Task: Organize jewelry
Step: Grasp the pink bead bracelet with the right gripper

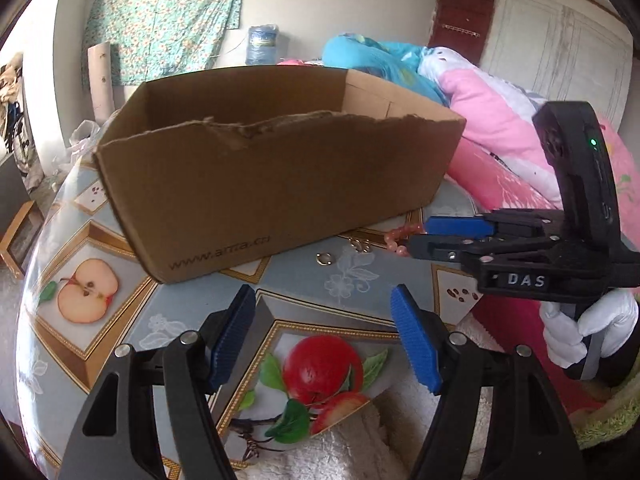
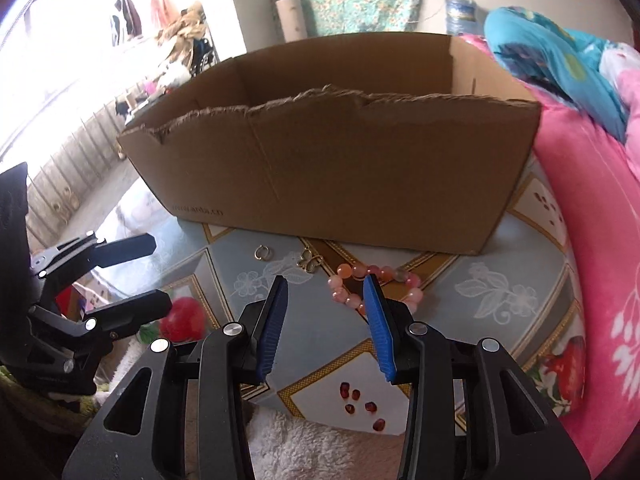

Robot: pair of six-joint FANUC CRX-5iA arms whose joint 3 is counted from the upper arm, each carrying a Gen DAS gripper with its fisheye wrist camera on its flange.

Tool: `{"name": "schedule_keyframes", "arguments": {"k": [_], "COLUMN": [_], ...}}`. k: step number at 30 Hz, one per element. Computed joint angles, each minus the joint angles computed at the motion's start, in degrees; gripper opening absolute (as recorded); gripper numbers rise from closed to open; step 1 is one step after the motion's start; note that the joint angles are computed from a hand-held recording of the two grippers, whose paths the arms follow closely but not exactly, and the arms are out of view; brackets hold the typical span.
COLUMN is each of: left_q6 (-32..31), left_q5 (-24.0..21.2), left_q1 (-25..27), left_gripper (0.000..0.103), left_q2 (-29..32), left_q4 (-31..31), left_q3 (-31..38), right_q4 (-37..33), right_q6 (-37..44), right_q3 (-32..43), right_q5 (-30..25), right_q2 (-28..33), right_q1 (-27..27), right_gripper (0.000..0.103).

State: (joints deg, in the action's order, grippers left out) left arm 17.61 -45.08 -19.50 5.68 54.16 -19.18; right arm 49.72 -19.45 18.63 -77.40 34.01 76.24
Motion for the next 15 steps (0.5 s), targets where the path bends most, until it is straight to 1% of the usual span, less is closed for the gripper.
{"name": "schedule_keyframes", "arguments": {"k": [2, 4, 7, 9, 12, 15], "left_q6": [-0.53, -0.71, -2.05, -2.6, -3.32, -4.58], "left_q5": [0.39, 0.88, 2.38, 2.9, 3.33, 3.92], "left_q1": [-0.61, -0.98, -1.78, -2.04, -2.58, -2.99], "left_gripper": [0.068, 0.068, 0.068, 0.068, 0.068, 0.068], "left_q2": [0.31, 0.67, 0.75, 0.91, 1.12, 0.89], "left_q4": [-0.22, -0.85, -0.48, -0.01, 0.36, 0.94], "left_q3": [-0.06, 0.14, -0.25, -0.36, -0.53, -1.11], "right_q4": [-1.89, -3.62, -5.22, -5.34, -5.05, -3.33], "right_q6": [4.27, 8.2, 11.73, 11.4, 10.08, 5.95], "right_q3": [2.26, 4.36, 7.01, 6.62, 5.38, 1.58], "right_q5": [-1.28, -3.03, -5.82, -5.92, -6.32, -5.01], "right_q2": [1.41, 2.7, 4.28, 4.08, 3.35, 0.81], "right_q1": [-0.83, -1.36, -1.82, -1.84, -1.85, -1.46], "right_gripper": [0.031, 0.021, 0.01, 0.008, 0.007, 0.007]}}
